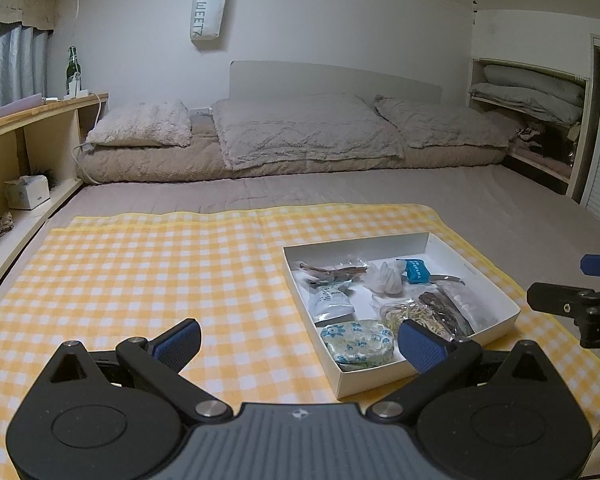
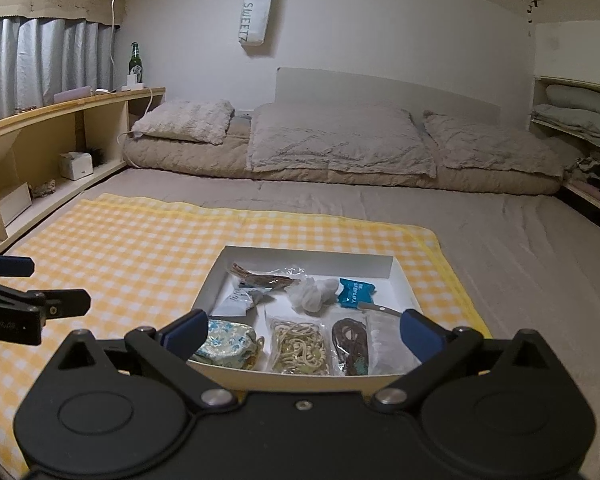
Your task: Organize soft objects
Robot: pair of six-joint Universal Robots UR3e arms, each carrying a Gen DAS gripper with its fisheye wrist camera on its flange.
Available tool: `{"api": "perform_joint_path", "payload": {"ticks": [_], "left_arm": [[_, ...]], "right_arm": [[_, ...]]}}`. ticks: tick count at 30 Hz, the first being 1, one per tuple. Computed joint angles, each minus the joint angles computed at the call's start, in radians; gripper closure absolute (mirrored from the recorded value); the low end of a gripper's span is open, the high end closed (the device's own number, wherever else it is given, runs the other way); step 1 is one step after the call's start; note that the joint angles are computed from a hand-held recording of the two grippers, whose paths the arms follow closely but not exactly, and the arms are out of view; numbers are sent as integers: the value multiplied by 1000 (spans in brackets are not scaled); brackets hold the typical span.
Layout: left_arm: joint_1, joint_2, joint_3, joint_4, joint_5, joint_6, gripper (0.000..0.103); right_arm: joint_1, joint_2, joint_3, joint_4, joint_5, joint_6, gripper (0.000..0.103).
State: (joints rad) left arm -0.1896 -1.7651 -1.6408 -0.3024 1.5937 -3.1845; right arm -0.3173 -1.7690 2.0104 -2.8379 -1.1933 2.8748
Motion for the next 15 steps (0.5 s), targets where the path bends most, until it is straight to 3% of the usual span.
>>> {"api": "perform_joint_path", "payload": {"ticks": [15], "left_arm": [[-4, 1, 2, -4, 2, -7, 0]], "right_arm": [[-19, -13, 12, 8, 9, -1, 0]]}}
